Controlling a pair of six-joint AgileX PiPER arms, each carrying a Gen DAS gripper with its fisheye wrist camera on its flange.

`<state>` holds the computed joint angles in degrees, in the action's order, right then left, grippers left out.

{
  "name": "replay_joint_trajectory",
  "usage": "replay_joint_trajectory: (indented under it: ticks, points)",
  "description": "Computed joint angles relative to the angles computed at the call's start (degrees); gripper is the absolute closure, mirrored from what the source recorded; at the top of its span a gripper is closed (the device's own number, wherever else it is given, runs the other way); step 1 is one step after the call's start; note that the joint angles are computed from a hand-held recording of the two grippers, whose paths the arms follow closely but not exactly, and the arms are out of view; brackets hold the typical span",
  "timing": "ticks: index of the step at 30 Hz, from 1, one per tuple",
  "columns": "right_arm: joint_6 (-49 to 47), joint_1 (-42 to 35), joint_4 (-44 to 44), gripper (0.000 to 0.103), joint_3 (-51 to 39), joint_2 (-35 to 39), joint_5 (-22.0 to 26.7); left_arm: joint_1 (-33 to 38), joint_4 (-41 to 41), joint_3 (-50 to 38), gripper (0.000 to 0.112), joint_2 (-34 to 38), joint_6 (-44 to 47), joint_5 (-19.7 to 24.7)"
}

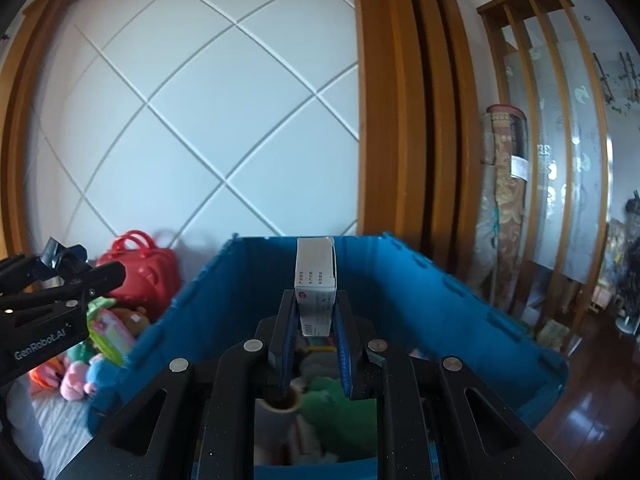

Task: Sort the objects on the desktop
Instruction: 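Carry the tape roll and white box into the blue bin and release both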

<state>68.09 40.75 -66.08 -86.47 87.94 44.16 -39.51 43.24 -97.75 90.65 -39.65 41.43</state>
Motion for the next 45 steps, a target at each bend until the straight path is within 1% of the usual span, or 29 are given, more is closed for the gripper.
replay_joint_trajectory:
  ticks: [1,7,9,10,15,16,17,19,21,27,28,29,30,31,32,33,34,37,38,39,42,45]
  points:
    - [-0.21,-0.68,0.11,0.085,0.75,-0.49,-0.36,-1.51,-0.08,-2.75,0.057,2.0,0.43,1.99]
    - [-2.62,-6.93,1.85,0.085,3.69,-1.21,-4.26,-5.16,-1.83,-13.57,0.057,10.51,3.02,8.39]
    - [-4.75,-9.06,4.0,0.085,3.22,-0.43,-5.7,-5.09,-3.69,-16.18,0.057,12.54,4.62,9.69]
    - [-5.76,-9.86,5.11,0.085,3.02,-0.09,-6.04,-5.37,-4.32,-18.24,0.057,14.02,5.36,11.01]
    - [-10.41,-12.76,10.43,0.085,2.2,1.23,-8.13,-5.67,-4.91,-23.44,0.057,18.11,6.54,14.43]
    - [-11.55,-13.29,11.63,0.085,1.84,1.53,-8.41,-5.71,-4.98,-24.27,0.053,18.7,6.74,15.08]
    - [-12.19,-13.66,12.21,0.085,1.64,1.78,-8.66,-5.83,-4.61,-24.68,0.05,19.12,6.48,15.35]
    - [-12.83,-14.17,12.63,0.085,1.41,2.16,-9.1,-6.08,-3.58,-24.21,0.038,19.06,5.41,14.99]
    - [-13.69,-14.64,13.43,0.085,1.03,2.55,-9.48,-5.89,-3.01,-23.3,0.033,18.7,5.03,14.17]
    - [-15.32,-15.02,14.75,0.084,-0.49,3.91,-9.26,-5.17,-3.94,-23.02,0.032,18.78,5.24,14.06]
    - [-15.92,-15.02,15.27,0.081,-0.93,4.2,-8.89,-5.04,-4.09,-23.02,0.032,18.83,5.18,14.29]
    - [-16.35,-15.08,15.74,0.073,-1.25,4.41,-8.86,-4.87,-4.28,-22.89,0.032,18.79,5.11,14.34]
    - [-16.39,-15.1,15.79,0.059,-1.44,4.55,-8.76,-4.68,-4.47,-22.5,0.032,18.59,4.96,14.19]
    - [-15.69,-14.86,15.01,0.05,-1.54,4.65,-8.28,-4.53,-4.66,-22.27,0.032,18.45,4.9,14.1]
    - [-14.69,-14.59,13.85,0.03,-1.39,4.62,-7.99,-4.32,-4.92,-21.9,0.032,18.19,4.87,13.9]
    - [-13.67,-14.28,12.68,0.019,-1.08,4.5,-7.85,-4.26,-4.96,-21.37,0.032,17.86,4.7,13.67]
    - [-12.81,-13.95,11.6,0.019,-0.74,4.27,-7.69,-4.21,-4.99,-20.81,0.032,17.5,4.51,13.47]
    - [-12.85,-13.48,11.64,0.014,-0.53,3.75,-7.43,-3.92,-6.23,-19.41,0.032,16.33,4.78,13.33]
    - [-12.47,-13.17,11.33,0.005,-0.42,3.52,-7.05,-3.84,-6.68,-19.08,0.032,15.97,4.92,13.54]
    - [-11.53,-12.77,10.48,0.0,0.07,3.06,-6.86,-3.82,-6.93,-18.71,0.032,15.58,4.89,13.87]
    - [-10.09,-11.53,8.98,0.0,0.73,2.26,-5.72,-3.42,-8.88,-17.02,0.032,13.91,5.54,14.35]
    - [-9.53,-10.15,8.74,0.0,0.91,1.86,-4.62,-2.72,-11.08,-14.24,0.032,11.57,6.0,13.61]
